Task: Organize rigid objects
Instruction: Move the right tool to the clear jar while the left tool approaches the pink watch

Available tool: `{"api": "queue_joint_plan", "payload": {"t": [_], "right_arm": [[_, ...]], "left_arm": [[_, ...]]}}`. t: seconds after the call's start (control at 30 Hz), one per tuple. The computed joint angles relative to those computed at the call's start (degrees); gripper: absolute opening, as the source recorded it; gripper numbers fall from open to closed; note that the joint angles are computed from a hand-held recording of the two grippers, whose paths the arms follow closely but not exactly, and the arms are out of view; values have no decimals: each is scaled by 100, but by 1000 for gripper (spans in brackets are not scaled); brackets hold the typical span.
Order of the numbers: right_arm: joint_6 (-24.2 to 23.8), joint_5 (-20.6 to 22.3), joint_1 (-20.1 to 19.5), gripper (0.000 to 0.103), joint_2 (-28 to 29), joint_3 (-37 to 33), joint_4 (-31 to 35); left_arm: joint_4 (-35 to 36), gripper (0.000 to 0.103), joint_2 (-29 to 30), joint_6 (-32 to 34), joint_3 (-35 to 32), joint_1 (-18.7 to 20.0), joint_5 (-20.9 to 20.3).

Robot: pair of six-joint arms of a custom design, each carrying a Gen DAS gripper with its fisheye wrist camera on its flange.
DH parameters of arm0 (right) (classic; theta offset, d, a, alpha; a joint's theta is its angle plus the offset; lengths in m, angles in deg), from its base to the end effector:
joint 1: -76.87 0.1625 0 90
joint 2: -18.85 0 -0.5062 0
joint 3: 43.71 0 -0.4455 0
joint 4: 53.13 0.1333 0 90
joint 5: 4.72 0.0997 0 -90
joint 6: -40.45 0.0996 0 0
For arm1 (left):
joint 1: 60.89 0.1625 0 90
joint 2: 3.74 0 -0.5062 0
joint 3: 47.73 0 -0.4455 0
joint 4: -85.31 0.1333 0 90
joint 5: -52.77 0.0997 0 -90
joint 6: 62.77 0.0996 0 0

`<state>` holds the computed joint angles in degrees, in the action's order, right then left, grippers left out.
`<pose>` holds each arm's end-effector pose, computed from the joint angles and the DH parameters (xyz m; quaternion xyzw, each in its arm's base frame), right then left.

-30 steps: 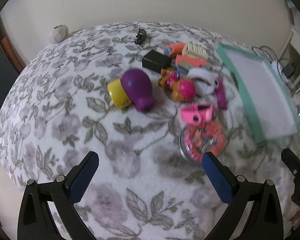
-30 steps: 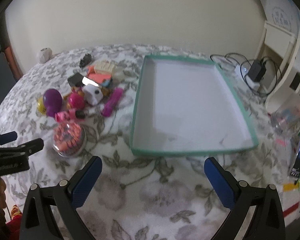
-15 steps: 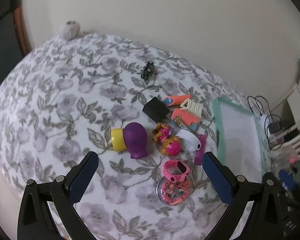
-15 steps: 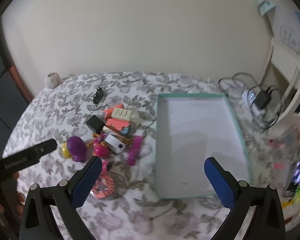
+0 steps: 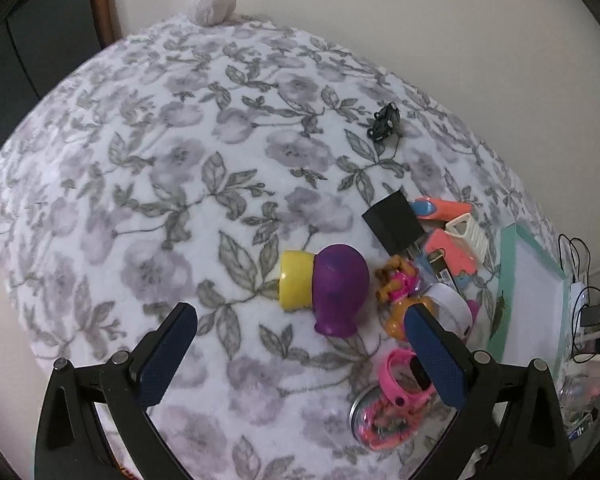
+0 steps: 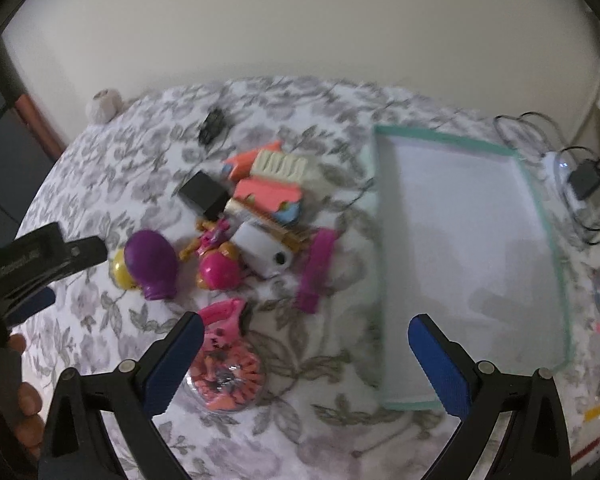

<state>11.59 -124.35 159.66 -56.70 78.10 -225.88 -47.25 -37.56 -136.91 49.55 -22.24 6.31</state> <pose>0.0124 -0.5720 0.3205 0.0938 -0.9169 0.2126 0.3246 -0.4104 -0.5868 -0.0573 -0.1145 0.9086 -0.2471 0.3168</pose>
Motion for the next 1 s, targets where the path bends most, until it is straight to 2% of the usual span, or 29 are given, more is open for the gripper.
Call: {"api": "queue_joint_plan", "payload": {"t": [0.1, 0.17, 0.33, 0.53, 0.67, 0.8, 0.93, 1.0], "right_arm": [[-95, 46, -25, 103, 109, 16, 155], [-233, 6, -45, 103, 192, 43, 256], [-162, 138, -100, 103, 209, 68, 637], [-222, 42, -95, 103, 272, 158, 708], [-397, -157, -93, 103, 430, 228, 452], [-470, -49, -145, 103, 426, 276, 334], [-650, -189, -161, 103, 395, 324, 139], [-594, -115, -216, 99, 293, 337, 247]], "left_arm": [[-535, 103, -4, 61, 141, 216, -393], [-515, 103, 29, 193, 104, 321, -564], [-482, 103, 38, 500, 78, 334, -555], [-490, 103, -1, 783, 148, 188, -494], [-570, 103, 15, 819, 206, 185, -734], [-584, 103, 17, 760, 267, 182, -839], [-901, 103, 50, 861, 326, 204, -1187], [-1010, 103, 106, 990, 299, 196, -1329]]}}
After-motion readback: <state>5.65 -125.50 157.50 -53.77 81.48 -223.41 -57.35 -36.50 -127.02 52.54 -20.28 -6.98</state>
